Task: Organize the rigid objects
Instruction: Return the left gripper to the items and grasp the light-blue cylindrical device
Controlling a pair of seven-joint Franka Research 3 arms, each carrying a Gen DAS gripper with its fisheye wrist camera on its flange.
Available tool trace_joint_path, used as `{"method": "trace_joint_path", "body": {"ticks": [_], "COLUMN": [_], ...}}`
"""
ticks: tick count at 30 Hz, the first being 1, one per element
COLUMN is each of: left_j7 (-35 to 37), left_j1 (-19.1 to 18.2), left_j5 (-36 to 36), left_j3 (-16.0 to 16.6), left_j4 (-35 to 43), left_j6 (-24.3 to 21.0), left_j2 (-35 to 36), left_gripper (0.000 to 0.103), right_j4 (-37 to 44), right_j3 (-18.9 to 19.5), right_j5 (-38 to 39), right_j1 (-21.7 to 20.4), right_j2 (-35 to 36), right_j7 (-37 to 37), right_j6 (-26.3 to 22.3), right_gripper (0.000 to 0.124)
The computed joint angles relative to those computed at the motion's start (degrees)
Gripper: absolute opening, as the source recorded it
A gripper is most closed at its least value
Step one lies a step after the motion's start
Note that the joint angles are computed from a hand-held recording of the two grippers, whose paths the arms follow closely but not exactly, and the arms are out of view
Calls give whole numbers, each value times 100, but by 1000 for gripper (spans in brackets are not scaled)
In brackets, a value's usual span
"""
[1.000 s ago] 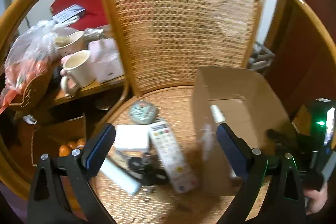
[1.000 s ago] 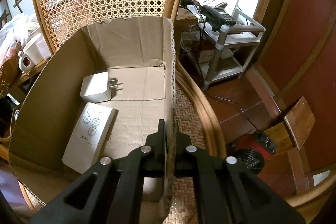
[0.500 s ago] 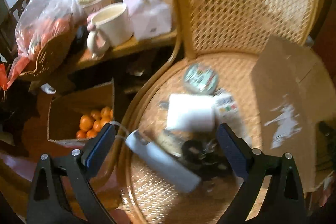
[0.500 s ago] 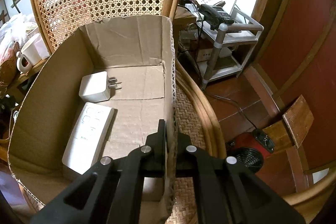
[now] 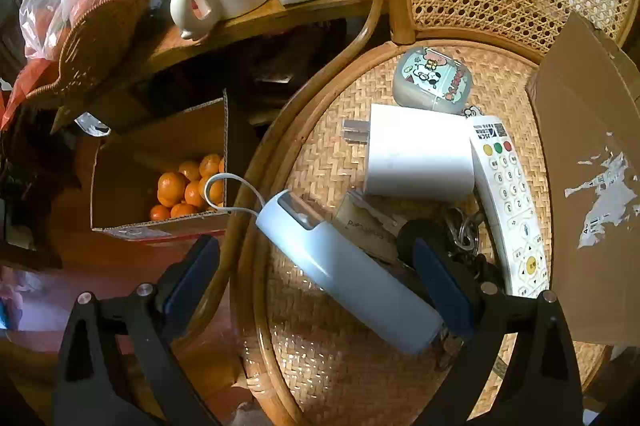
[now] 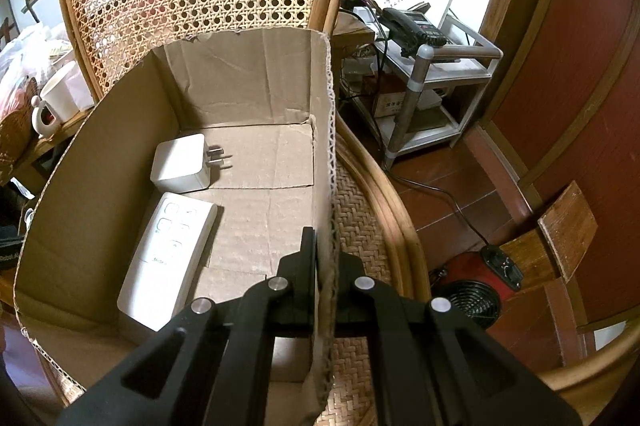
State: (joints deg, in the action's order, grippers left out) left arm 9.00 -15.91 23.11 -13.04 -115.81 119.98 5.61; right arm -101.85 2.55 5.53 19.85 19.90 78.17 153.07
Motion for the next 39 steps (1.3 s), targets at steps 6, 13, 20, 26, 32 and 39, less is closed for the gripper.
{"method": "trace_joint_path", "body": {"ticks": [6, 13, 20, 26, 32, 39], "left_j7": [-31, 49, 238, 278, 231, 439], "left_j1": [-85, -41, 59, 159, 155, 60], "left_j5": [121, -95, -679, -1080, -933, -374], "left_j3": [-25, -17, -17, -2, -16, -69], "left_j4": [192, 8, -418, -900, -943, -568], "left_j6": [-229, 89, 906, 1803, 1841, 1287], "left_j2": [146, 19, -180, -435, -523, -315], "left_gripper": [97, 97, 85, 64, 44, 37], "right_j4": [-6, -24, -23, -5, -6, -5], "right_j3": [-4, -13, -12, -9, -10, -13], "right_j5": [10, 9, -16, -22, -33, -39], "right_j1": [1, 10, 16, 16, 21, 25], "right_j2": [-1, -23, -27, -17, -17, -17], "right_j7": [7, 73, 91, 89, 97, 110], "right_j6": [6, 10, 8, -5, -4, -4], "right_gripper": [6, 6, 6, 6, 6, 6]}}
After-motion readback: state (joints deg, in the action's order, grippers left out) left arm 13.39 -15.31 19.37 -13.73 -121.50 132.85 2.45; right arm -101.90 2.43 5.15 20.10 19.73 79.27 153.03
